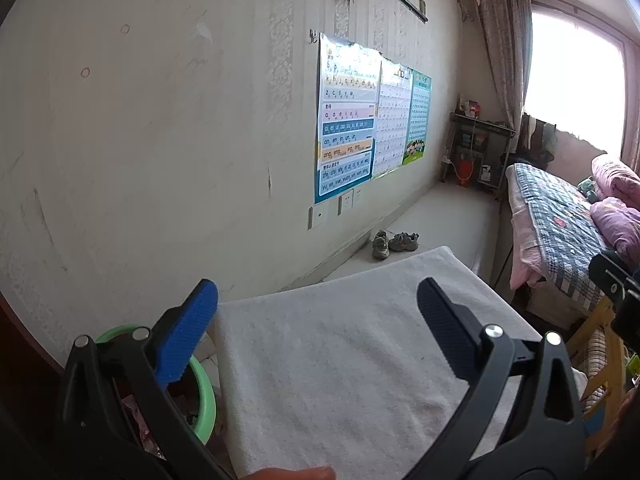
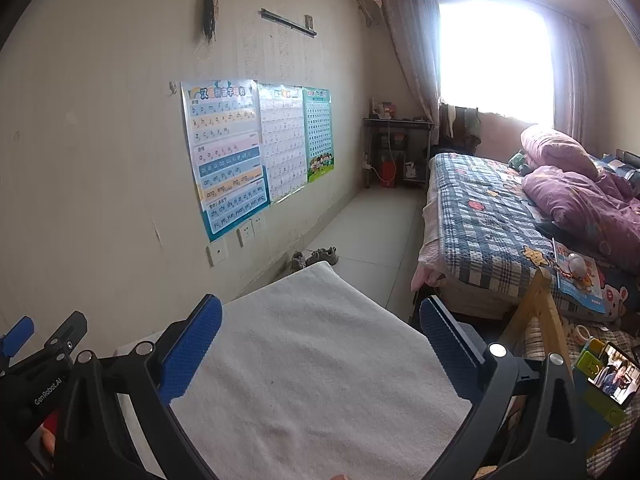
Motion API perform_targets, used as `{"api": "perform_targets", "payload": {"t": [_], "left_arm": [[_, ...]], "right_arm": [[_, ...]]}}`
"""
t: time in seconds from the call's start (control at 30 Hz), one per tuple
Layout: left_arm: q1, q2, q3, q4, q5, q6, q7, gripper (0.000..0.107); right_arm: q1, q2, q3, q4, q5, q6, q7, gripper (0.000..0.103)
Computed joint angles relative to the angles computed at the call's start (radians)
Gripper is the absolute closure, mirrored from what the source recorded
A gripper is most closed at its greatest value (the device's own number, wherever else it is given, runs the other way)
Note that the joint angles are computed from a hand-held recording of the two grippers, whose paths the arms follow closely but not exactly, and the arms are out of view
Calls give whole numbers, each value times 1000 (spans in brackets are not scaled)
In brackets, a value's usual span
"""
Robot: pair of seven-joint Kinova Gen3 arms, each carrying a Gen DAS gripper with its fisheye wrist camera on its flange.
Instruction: Collect trash
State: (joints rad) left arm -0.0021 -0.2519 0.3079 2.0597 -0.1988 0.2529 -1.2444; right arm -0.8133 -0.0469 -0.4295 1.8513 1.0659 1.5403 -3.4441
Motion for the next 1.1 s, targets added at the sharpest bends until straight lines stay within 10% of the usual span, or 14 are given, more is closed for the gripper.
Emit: {"api": "perform_targets", "payload": {"t": [1.1], "left_arm": [[49,47,-22,-27,-30,47,18,10]], "right_arm": [[40,-14,9,34,-43,-62,-6,7]]}}
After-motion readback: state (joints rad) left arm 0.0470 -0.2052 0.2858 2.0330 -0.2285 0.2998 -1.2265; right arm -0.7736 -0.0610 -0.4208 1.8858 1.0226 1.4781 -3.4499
